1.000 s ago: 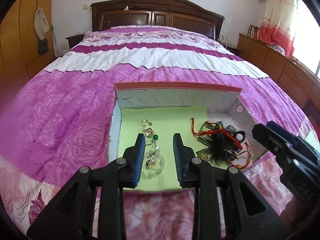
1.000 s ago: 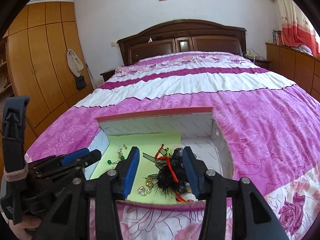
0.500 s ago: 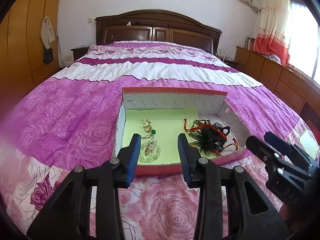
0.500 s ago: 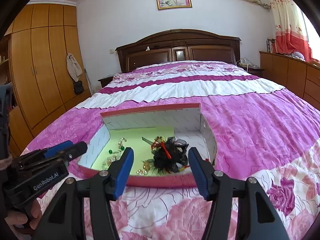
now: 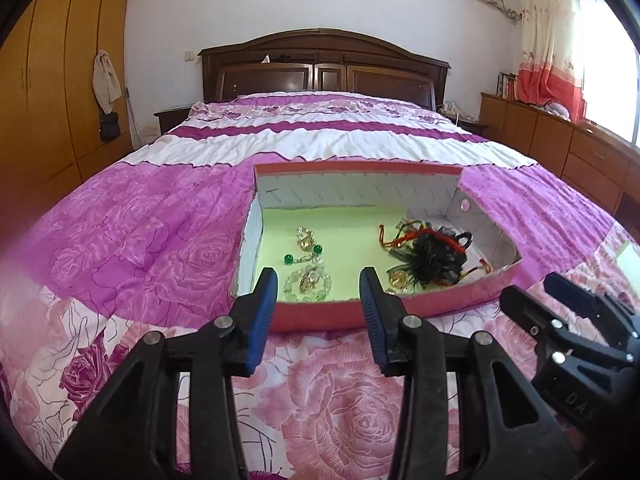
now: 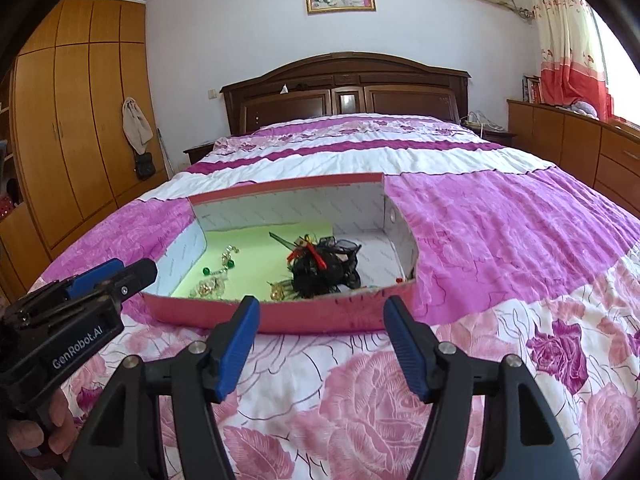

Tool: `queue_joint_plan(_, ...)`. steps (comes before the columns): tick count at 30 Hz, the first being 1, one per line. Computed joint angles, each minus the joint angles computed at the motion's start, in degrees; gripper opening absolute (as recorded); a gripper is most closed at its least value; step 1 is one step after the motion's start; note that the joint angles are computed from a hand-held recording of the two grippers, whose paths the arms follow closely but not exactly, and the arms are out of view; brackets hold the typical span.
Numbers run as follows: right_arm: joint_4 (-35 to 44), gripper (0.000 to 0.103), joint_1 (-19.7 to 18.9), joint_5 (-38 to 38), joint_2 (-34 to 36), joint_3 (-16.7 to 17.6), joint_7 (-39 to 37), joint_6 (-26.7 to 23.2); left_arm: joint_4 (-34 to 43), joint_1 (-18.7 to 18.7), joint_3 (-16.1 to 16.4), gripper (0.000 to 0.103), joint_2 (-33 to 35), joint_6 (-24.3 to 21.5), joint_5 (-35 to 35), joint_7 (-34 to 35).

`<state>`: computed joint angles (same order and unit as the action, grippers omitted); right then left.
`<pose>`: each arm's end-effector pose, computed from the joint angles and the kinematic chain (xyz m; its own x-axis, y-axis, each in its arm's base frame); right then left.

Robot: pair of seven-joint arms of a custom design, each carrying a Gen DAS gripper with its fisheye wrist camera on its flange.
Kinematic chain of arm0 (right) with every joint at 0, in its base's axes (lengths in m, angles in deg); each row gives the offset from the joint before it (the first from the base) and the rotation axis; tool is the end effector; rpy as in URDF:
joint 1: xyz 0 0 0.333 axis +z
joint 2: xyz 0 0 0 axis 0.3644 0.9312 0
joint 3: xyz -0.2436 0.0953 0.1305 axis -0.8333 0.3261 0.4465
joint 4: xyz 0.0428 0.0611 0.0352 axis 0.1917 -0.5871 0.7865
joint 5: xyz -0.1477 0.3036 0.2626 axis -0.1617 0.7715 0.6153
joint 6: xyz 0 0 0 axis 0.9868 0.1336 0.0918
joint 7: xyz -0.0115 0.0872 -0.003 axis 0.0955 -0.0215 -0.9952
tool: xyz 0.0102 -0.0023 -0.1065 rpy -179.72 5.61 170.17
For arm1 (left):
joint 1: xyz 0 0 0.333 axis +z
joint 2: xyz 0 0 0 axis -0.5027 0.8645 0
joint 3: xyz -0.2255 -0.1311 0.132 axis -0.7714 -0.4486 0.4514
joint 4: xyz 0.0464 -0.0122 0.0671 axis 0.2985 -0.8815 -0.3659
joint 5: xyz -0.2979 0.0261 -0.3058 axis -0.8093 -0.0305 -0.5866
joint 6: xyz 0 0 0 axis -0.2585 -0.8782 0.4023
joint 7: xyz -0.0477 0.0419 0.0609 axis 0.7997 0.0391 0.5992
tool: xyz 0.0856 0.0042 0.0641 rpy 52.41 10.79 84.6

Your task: Organize jewelry

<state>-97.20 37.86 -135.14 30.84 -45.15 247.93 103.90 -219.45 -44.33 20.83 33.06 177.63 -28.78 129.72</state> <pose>0.3753 0.2774 0.4832 -0.0929 -0.9910 -0.0967 -0.5257 0.1313 -0.8405 0.4256 -0.1773 0.4865 -0.2322 -0.9714 0.0496 -0.5321 0.0842 -0.8425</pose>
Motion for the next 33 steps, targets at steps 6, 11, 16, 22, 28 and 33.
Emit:
queue_joint_plan(6,-0.4,0.067,0.0,0.1,-0.2,0.1,0.5,-0.3,-0.3,1.0,-1.0,0.035,0.2,-0.4,0.4,-1.0)
queue_joint_plan(11,-0.5,0.067,0.0,0.2,-0.2,0.0,0.4,-0.4,-0.7,2.0,-2.0,0.035,-0.1,0.2,1.1,-1.9)
queue_joint_plan(16,-0.7,0.067,0.1,0.2,-0.3,0.1,0.6,-0.3,-0.7,2.0,-1.9,0.035,-0.2,0.2,1.6,-2.3)
queue_joint_plan(22,-0.7,0.067,0.1,0.2,-0.3,0.0,0.5,-0.3,-0.6,1.9,-1.8,0.035,-0.1,0.3,1.9,-2.5)
queue_joint_plan(28,-0.6,0.067,0.1,0.3,-0.2,0.0,0.5,-0.4,-0.6,1.4,-1.4,0.035,-0.2,0.0,1.8,-2.2)
queue_joint_plan(33,-0.7,0.067,0.1,0.2,-0.3,0.0,0.5,-0.3,-0.6,1.4,-1.4,0.035,-0.2,0.0,1.6,-2.2)
